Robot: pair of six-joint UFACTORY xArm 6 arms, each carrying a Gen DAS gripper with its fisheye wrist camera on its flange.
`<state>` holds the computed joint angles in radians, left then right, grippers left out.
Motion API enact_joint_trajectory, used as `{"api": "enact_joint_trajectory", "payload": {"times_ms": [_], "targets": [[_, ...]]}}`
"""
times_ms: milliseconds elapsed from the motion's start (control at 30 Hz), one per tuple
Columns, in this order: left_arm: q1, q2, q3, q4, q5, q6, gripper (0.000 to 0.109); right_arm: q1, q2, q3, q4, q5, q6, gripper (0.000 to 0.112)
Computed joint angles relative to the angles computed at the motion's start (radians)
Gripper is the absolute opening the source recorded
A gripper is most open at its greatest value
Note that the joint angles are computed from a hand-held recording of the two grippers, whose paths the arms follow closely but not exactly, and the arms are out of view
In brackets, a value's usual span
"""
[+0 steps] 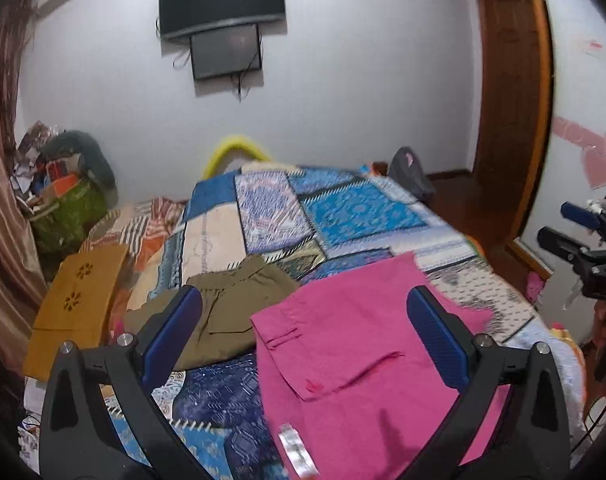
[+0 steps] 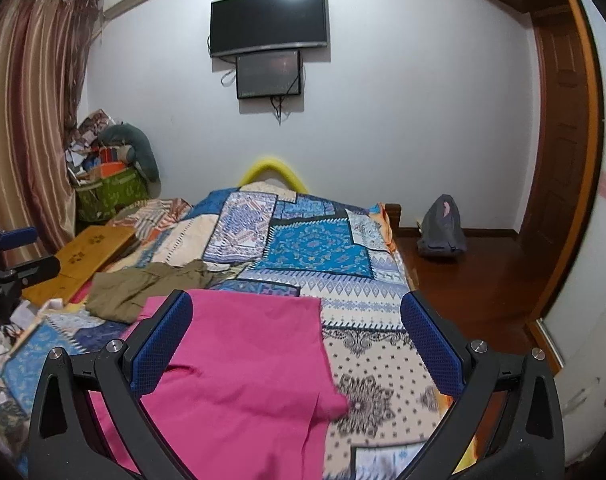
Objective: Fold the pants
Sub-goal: 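Move both tools to the pink pants and grasp the waistband corners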
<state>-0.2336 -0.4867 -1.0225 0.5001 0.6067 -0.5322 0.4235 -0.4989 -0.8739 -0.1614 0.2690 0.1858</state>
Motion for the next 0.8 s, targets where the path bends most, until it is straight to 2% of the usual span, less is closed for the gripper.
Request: {"api": "enact_joint_trajectory", "payload": {"times_ms": [100, 200, 300, 400, 500, 567, 667, 800], "targets": [[0.060, 0.091, -0.023, -0.077, -0.024, 0.057, 0.103, -0.002, 0.092, -0.035, 0.074, -0.018, -0.096, 0.103], [0.104, 0.180, -0.058, -0.126, -0.012, 0.093, 0.103, -0.003, 0.191, -0.090, 0.149, 0.019, -0.195, 0.103], [0.153, 0.273, -0.092, -0.250, -0.009, 0.182, 0.103, -0.008, 0.276, -0.139, 0.243, 0.052, -0.287, 0.103], [0.188, 0.340, -0.104, -0.242, -0.037, 0.175, 0.102, -0.016, 0.350, -0.195, 0.271, 0.067, -0.329, 0.101], [0.212, 0.417, -0.137, -0.264, -0.047, 0.227, 0.088, -0.019, 0.409, -0.231, 0.326, 0.052, -0.417, 0.100], [0.221, 0.473, -0.176, -0.259, -0.015, 0.255, 0.080, -0.022, 0.459, -0.270, 0.310, 0.043, -0.426, 0.100], [0.234, 0.519, -0.201, -0.291, -0.003, 0.302, 0.077, -0.035, 0.527, -0.330, 0.242, 0.053, -0.411, 0.100], [0.253, 0.572, -0.218, -0.473, -0.013, 0.443, 0.077, -0.048, 0.599, -0.402, 0.249, 0.096, -0.444, 0.097]]}}
